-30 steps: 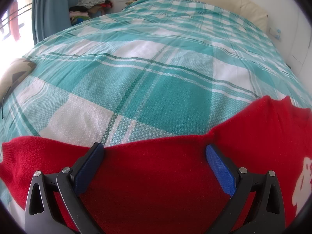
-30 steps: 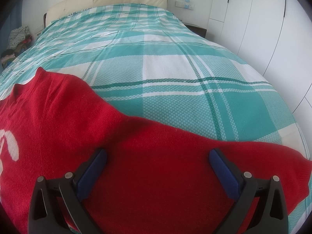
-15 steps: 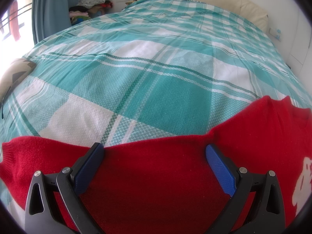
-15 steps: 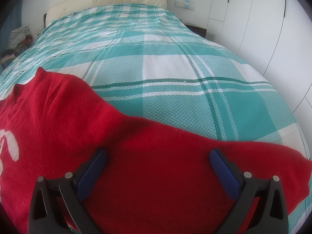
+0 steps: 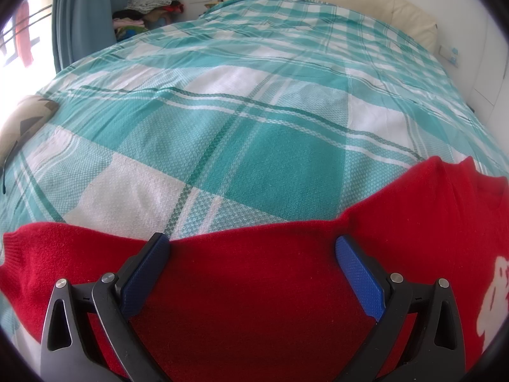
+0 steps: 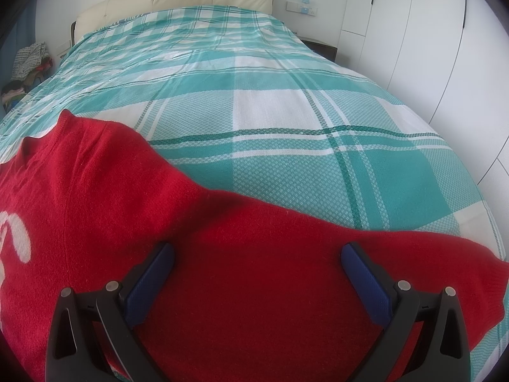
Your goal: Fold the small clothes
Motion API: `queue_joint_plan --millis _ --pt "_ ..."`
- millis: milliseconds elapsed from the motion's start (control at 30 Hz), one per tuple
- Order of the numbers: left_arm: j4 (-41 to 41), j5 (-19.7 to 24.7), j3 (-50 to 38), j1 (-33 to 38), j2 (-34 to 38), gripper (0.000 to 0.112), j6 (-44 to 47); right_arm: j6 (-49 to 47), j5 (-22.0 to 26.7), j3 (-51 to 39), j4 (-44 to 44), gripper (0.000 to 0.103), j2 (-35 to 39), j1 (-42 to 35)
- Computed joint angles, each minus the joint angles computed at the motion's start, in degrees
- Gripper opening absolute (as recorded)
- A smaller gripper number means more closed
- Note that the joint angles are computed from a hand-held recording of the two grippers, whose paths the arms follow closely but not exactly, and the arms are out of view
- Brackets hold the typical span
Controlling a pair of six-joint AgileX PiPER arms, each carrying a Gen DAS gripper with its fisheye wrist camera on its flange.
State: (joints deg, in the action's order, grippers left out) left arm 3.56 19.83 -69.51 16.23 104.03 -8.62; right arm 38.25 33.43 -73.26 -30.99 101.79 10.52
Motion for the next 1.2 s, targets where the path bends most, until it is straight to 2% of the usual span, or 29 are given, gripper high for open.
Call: queue_joint_plan --millis 1200 --pt "0.19 -0.04 0.05 -0.05 0.00 0.103 -0.19 1.04 0.64 -0.27 -0.96 0.103 0.38 0.32"
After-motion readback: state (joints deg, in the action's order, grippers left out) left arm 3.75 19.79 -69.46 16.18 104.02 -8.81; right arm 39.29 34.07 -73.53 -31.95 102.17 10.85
